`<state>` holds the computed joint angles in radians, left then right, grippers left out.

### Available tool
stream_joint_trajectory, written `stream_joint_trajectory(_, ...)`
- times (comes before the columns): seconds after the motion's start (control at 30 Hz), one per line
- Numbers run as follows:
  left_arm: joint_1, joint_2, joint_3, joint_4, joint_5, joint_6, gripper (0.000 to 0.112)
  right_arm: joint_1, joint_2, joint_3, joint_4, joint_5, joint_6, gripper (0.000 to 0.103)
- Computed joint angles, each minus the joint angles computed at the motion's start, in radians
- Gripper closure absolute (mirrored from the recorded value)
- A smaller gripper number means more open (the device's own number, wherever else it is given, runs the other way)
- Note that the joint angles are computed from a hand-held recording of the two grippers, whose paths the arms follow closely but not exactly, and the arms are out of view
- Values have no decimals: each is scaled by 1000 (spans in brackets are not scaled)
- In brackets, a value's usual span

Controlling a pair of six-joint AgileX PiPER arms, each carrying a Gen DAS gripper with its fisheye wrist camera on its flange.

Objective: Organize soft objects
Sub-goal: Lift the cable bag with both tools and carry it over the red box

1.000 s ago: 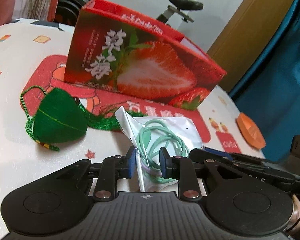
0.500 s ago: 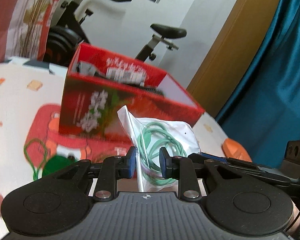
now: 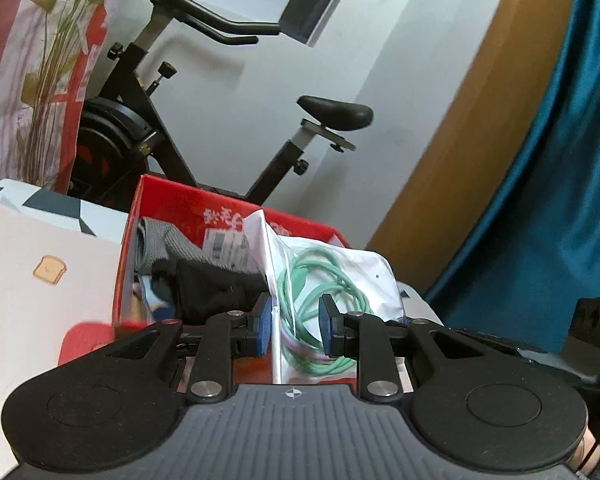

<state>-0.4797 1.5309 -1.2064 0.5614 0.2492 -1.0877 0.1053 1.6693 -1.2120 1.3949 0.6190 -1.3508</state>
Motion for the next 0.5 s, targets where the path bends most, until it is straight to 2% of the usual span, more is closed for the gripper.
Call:
stream_joint_trajectory(0.13, 33, 93, -120, -73, 40, 136, 86, 32, 101, -150, -102, -34, 127, 71)
stream_joint_trajectory(0.27, 88, 189, -242, -262, 82, 352, 86, 58, 225, -334, -277, -33, 330, 71)
stream_joint_trajectory(0.4, 136, 283, -360, -444, 163, 554, 86, 74, 359, -553, -506, 42, 581, 71)
stream_joint_trajectory(0.5, 151, 336, -426, -503, 238, 621, 86, 90, 449, -708, -664, 123, 754, 71)
